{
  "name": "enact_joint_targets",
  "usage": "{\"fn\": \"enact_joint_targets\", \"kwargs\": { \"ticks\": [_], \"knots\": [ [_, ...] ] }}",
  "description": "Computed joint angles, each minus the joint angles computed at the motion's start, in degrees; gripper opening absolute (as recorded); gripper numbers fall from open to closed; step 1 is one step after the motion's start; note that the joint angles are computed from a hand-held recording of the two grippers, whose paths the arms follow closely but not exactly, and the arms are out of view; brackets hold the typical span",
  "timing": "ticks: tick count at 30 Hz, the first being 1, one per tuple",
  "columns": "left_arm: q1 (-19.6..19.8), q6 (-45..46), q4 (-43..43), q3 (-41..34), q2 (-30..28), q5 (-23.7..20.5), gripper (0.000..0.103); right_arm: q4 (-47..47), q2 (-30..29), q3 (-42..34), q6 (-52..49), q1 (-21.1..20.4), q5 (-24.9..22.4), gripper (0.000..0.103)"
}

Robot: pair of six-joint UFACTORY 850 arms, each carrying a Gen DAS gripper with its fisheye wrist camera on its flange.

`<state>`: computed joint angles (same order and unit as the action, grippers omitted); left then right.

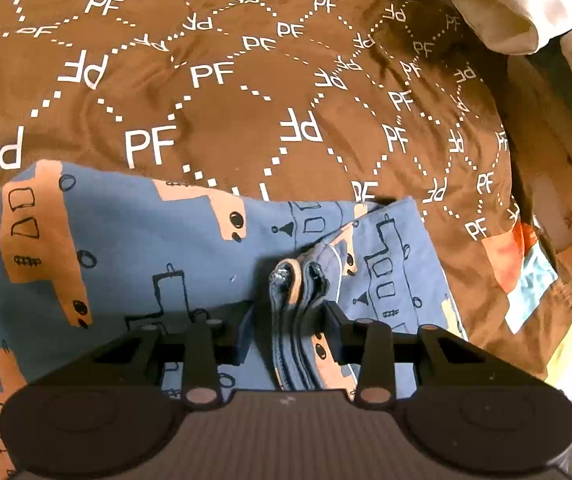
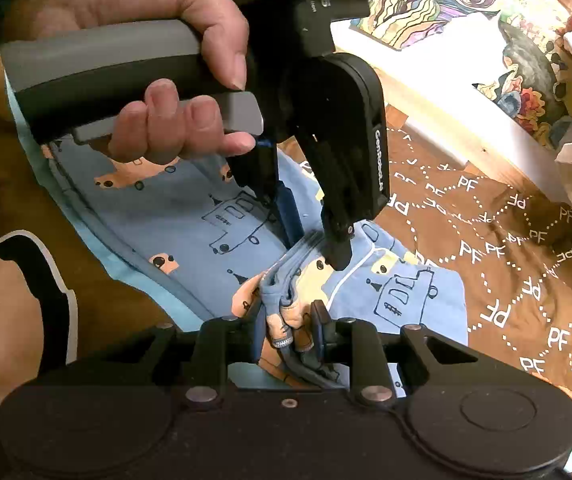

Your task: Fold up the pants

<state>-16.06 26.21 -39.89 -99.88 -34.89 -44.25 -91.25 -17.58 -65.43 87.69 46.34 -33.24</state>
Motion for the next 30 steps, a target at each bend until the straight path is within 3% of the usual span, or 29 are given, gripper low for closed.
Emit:
{"fn": "enact_joint_targets", "kwargs": {
  "ticks": [12,15,21,30],
  "knots": [
    [0.4,0.4,-3.2,1.2,0.0,0.7,0.041,0.3,-0.1,-0.3,0.6,-0.4,0.4,0.027],
    [0.0,-0.8,-1.5,1.3,0.2,1.4,0.031,0.4,-0.1,-0.3,0.5,-0.4,0.4,0.027],
    [-0.5,-1.7,-0.4,2.6,1.3,2.6,0.012,-0.1,0.1,0.0,0.5,-0.2,0.1,0.014],
    [1.6,6.2,-3.9,8.3,6.6,4.1,0.010,1.0,-0.1,-2.4,-2.3,2.1,-2.1,0.012]
  ]
}}
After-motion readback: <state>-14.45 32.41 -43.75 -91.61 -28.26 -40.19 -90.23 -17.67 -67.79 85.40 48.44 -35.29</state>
